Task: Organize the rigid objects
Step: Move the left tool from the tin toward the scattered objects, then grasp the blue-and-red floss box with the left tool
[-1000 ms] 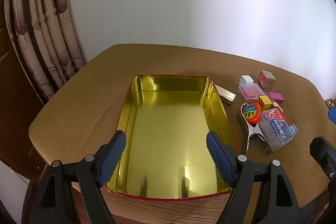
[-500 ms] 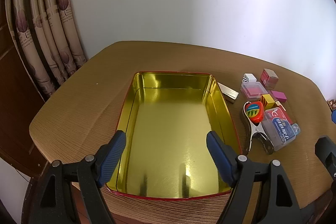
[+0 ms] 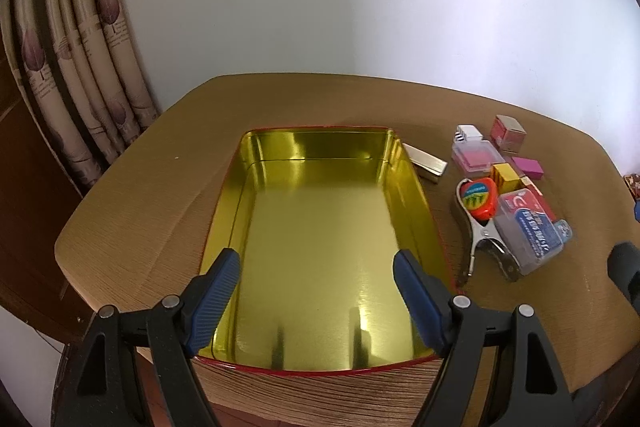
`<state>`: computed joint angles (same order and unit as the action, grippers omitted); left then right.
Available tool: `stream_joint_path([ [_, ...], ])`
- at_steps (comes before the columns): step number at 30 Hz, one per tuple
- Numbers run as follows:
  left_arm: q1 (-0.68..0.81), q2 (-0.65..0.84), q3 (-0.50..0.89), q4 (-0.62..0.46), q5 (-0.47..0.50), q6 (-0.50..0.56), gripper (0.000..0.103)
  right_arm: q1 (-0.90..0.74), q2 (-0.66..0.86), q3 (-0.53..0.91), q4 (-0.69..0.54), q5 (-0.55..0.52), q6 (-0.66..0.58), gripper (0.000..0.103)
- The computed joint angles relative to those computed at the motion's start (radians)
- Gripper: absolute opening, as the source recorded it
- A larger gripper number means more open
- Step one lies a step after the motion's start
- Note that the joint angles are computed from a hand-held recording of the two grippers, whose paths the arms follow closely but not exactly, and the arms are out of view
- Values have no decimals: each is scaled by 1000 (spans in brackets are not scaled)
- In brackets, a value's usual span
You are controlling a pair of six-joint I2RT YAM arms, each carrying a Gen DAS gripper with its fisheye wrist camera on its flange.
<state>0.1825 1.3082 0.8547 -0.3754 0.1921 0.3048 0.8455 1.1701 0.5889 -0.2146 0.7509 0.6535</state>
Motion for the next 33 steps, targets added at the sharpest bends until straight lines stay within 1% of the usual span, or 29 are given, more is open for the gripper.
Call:
stream_joint_path([
  [3, -22, -12, -8, -6, -6, 1, 81, -21, -32, -22, -7, -11, 5, 103],
  [5, -45, -16, -10, -14, -26, -1, 81, -31, -53, -36, -16, -15, 10, 103],
  [13, -97, -23, 21, -75, -13, -44, 81, -88, -185, -110, -64, -23, 9, 103],
  [17, -170, -37, 25, -79, -61, -61, 81, -132, -279, -150, -118, -29, 19, 103],
  [20, -222, -44, 23, -78, -94, -78, 81, -184, -350, -183, -151, -54, 8, 103],
  [24, -294, -39, 30, -87, -127, -105, 81, -270, -446, -219, -192, -97, -37, 103],
  [28, -364, -25, 43, -106, -146, -137, 81, -388, -552, -247, -232, -162, -111, 103],
  [31, -416, -9, 49, -120, -158, -160, 81, -515, -644, -268, -261, -241, -193, 103],
  [33, -452, 16, 65, -152, -153, -178, 81, -621, -700, -282, -276, -308, -255, 103],
])
